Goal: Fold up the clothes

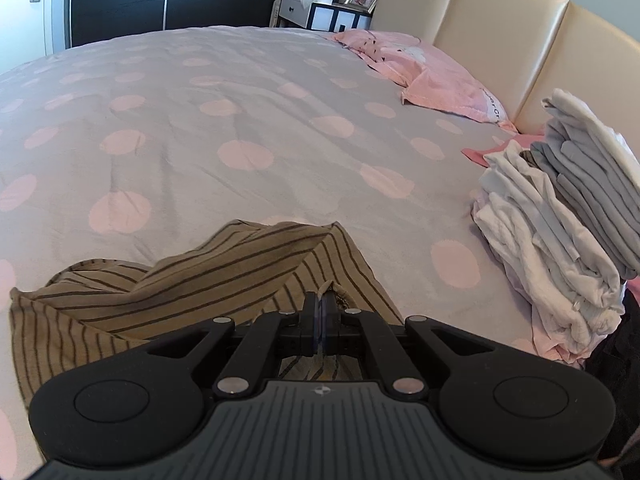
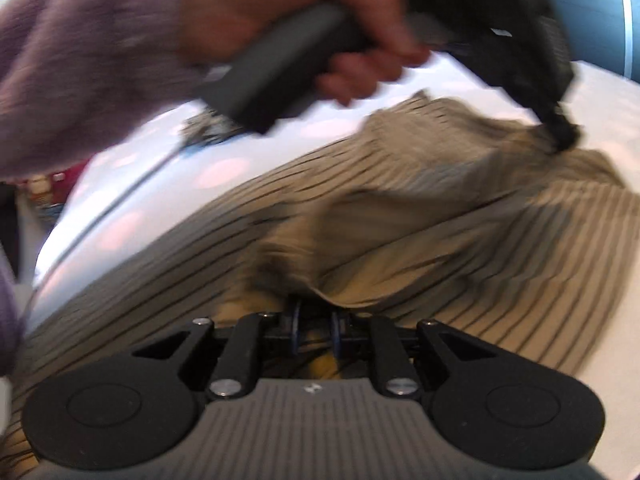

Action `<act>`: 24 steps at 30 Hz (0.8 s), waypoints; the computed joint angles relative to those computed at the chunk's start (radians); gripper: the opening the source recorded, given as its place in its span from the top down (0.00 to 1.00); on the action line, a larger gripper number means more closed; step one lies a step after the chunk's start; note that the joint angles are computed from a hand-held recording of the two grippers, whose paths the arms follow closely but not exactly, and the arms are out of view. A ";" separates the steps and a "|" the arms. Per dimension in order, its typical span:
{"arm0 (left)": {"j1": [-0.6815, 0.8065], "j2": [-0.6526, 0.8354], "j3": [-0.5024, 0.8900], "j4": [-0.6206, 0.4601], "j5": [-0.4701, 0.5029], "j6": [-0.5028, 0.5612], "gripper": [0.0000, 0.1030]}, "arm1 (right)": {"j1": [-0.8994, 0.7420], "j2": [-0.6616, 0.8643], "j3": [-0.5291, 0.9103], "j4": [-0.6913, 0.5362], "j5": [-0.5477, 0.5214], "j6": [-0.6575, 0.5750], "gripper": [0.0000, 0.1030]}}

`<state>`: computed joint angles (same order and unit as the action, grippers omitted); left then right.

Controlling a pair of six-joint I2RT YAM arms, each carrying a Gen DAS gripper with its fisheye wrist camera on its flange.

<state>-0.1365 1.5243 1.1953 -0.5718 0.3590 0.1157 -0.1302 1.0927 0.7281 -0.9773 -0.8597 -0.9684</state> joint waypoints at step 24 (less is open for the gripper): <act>-0.008 -0.010 -0.002 -0.029 0.039 0.144 0.63 | 0.002 -0.307 0.005 -0.007 0.319 -0.309 0.60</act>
<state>-0.1449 1.5139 1.1936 -0.6009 0.3982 0.2600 -0.1279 0.7857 0.7328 -0.9845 -0.5404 -1.2773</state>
